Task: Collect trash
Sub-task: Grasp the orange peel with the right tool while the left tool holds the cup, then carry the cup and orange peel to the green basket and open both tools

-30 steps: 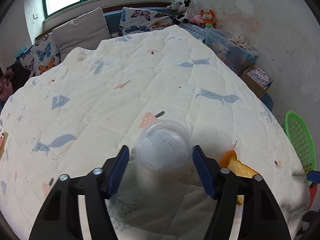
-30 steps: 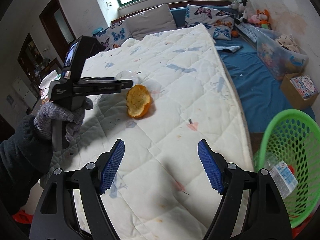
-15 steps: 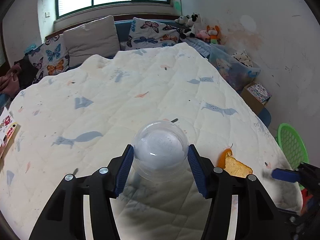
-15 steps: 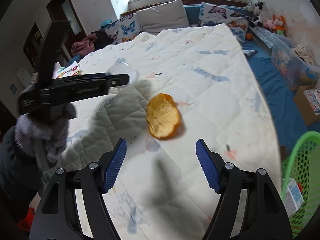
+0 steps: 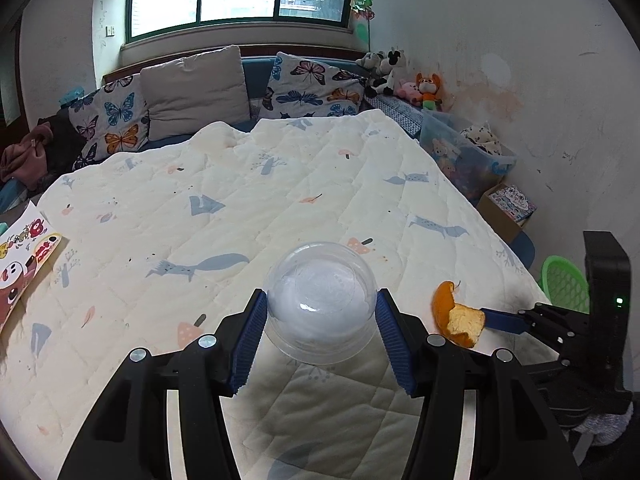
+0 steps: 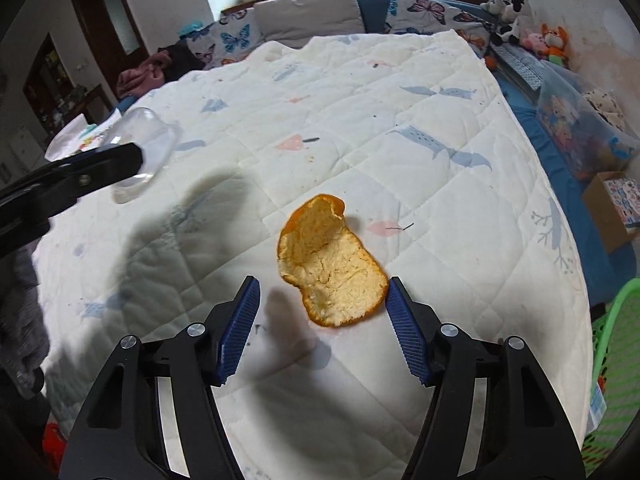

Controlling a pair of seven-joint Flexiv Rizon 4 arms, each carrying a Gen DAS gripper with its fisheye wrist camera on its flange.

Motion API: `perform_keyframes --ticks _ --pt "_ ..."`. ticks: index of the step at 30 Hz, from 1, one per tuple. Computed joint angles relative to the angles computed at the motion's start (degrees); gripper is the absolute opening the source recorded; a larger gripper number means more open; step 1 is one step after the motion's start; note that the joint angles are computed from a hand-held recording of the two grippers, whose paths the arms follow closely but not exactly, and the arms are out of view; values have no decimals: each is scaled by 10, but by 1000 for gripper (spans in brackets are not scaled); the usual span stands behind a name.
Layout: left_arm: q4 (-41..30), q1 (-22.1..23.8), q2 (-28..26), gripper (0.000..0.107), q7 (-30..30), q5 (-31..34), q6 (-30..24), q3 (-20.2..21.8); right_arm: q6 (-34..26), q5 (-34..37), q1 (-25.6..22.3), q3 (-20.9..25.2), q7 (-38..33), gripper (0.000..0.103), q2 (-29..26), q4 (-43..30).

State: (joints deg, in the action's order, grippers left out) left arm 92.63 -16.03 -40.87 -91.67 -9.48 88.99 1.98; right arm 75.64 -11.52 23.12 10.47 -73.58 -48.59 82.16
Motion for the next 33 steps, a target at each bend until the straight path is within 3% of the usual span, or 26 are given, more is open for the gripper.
perform_keyframes --ticks 5,11,14,21,27,33 --pt "12 12 3 54 8 -1 8 -15 0 -6 13 -16 14 65 -5 -4" --pt "19 24 1 54 13 -11 18 -32 11 -48 57 -77 61 64 -4 10" --pt "22 24 2 54 15 -13 20 -32 18 -63 67 -96 87 54 -4 14" --pt "32 21 9 54 19 -15 27 -33 44 -72 45 -74 93 41 11 40" --pt "45 17 19 54 26 -15 35 -44 89 -59 23 -57 88 39 50 103" --pt "48 19 25 54 42 -16 37 -79 149 -52 31 -88 106 39 106 195"
